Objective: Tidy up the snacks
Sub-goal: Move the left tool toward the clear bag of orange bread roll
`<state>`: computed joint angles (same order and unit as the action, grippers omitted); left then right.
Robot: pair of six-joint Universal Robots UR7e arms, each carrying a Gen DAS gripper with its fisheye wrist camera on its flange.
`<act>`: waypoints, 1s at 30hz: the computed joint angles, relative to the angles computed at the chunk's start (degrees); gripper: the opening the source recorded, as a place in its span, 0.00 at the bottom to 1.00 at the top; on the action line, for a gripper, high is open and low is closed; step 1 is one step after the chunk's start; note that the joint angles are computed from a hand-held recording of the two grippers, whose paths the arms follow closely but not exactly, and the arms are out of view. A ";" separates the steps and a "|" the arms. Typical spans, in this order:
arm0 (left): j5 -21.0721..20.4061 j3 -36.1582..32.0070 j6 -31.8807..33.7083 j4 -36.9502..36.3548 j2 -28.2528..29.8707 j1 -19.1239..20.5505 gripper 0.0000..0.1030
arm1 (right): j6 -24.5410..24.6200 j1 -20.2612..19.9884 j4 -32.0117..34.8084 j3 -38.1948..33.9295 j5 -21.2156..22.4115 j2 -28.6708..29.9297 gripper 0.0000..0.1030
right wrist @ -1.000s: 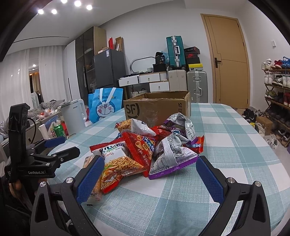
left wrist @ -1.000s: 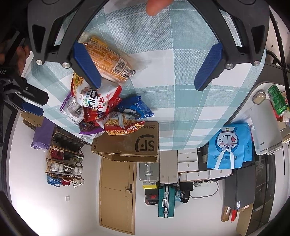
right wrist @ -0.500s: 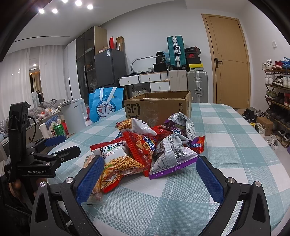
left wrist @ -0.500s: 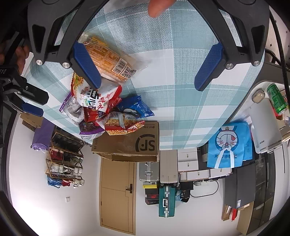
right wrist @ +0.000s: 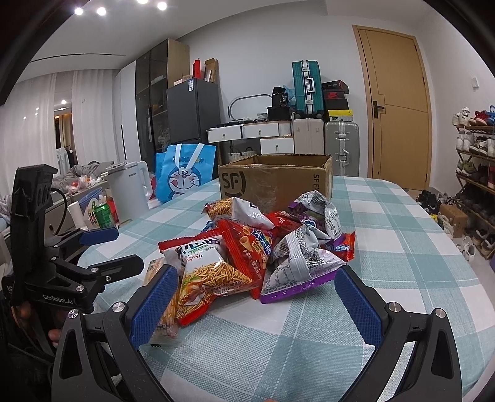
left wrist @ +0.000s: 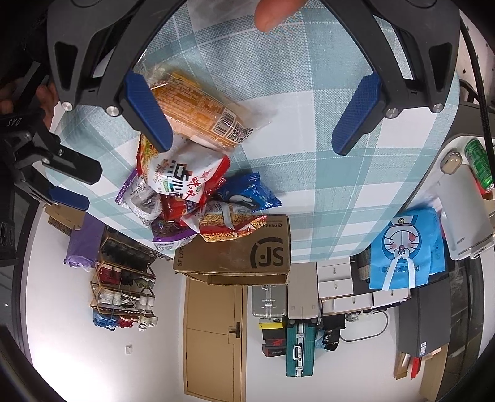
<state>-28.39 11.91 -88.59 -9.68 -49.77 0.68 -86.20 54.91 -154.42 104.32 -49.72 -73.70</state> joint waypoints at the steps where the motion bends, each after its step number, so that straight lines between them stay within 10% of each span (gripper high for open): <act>1: -0.07 -0.33 0.19 0.18 0.18 0.03 1.00 | -0.13 0.05 0.02 0.10 -0.15 -0.08 1.00; 30: -2.05 7.66 7.59 -9.65 -2.82 0.38 1.00 | 1.14 0.64 -1.68 -0.18 -2.11 0.54 1.00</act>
<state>-30.44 19.58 -81.01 -19.33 -52.59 1.06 -85.07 55.55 -156.09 104.14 -51.83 -73.15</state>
